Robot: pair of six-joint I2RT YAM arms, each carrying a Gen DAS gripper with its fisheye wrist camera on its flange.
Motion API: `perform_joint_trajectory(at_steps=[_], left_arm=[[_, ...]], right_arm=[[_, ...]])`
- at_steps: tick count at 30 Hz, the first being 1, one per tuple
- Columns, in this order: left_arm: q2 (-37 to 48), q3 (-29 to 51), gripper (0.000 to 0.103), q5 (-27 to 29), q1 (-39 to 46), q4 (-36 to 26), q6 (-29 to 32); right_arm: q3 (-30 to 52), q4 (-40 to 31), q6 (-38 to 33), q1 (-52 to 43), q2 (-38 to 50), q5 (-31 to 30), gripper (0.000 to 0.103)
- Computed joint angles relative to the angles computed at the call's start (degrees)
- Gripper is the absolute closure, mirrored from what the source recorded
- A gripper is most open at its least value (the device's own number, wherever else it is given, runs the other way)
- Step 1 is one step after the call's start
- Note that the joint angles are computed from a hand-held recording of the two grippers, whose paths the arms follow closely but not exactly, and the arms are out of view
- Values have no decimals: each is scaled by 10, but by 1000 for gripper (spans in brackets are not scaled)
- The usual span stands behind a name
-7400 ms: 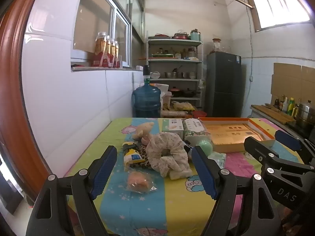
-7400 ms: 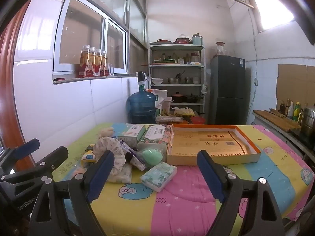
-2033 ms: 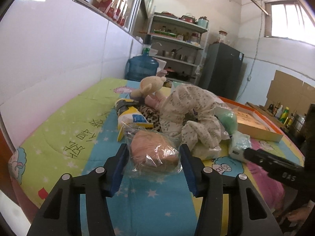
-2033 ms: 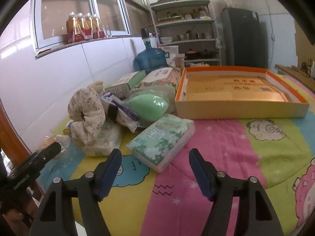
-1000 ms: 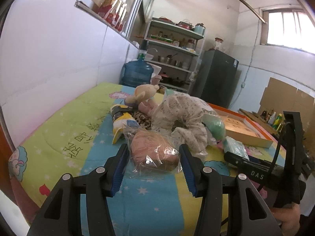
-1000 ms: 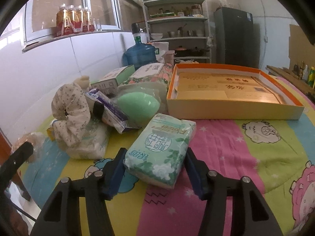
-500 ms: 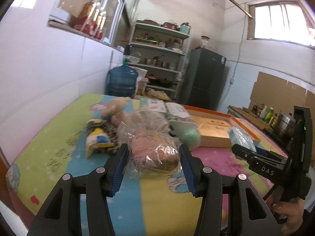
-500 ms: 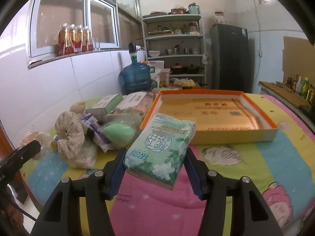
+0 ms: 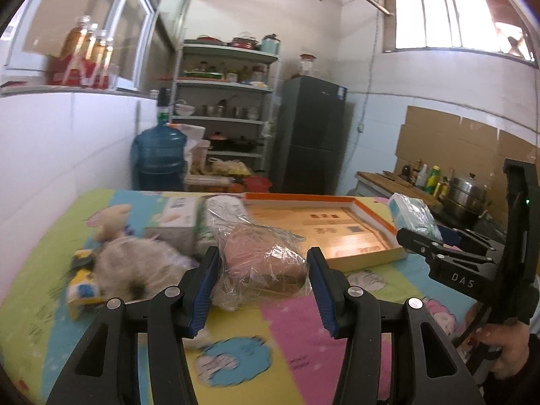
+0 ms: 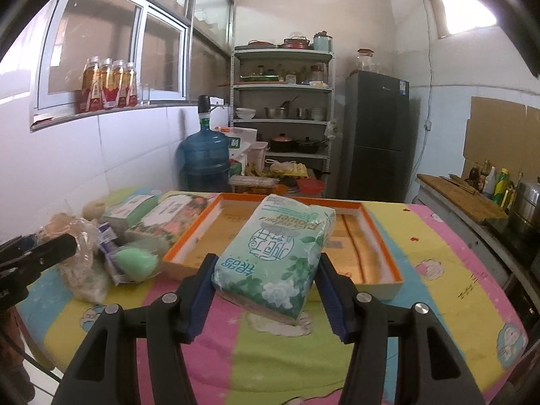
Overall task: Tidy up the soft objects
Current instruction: 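Carry the bun into the orange tray and open the left tool while the right tool carries the tissue pack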
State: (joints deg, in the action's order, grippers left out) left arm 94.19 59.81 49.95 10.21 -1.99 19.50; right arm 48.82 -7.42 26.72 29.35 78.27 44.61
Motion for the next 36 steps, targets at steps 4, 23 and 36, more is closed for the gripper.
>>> perform_joint_trajectory(at_steps=[4,23,36], left_arm=[[1,12,49,-29,-43,8,-21],[171,268,49,-185,-225,-88,-127],[339,479,49,-263,-286,-203,-174]], right_arm=[[-19,3,-32,-49,-43,-41,45],[52,46,-186,-307,7,-372,45],[151,32,-184,-393,187,-508,45]])
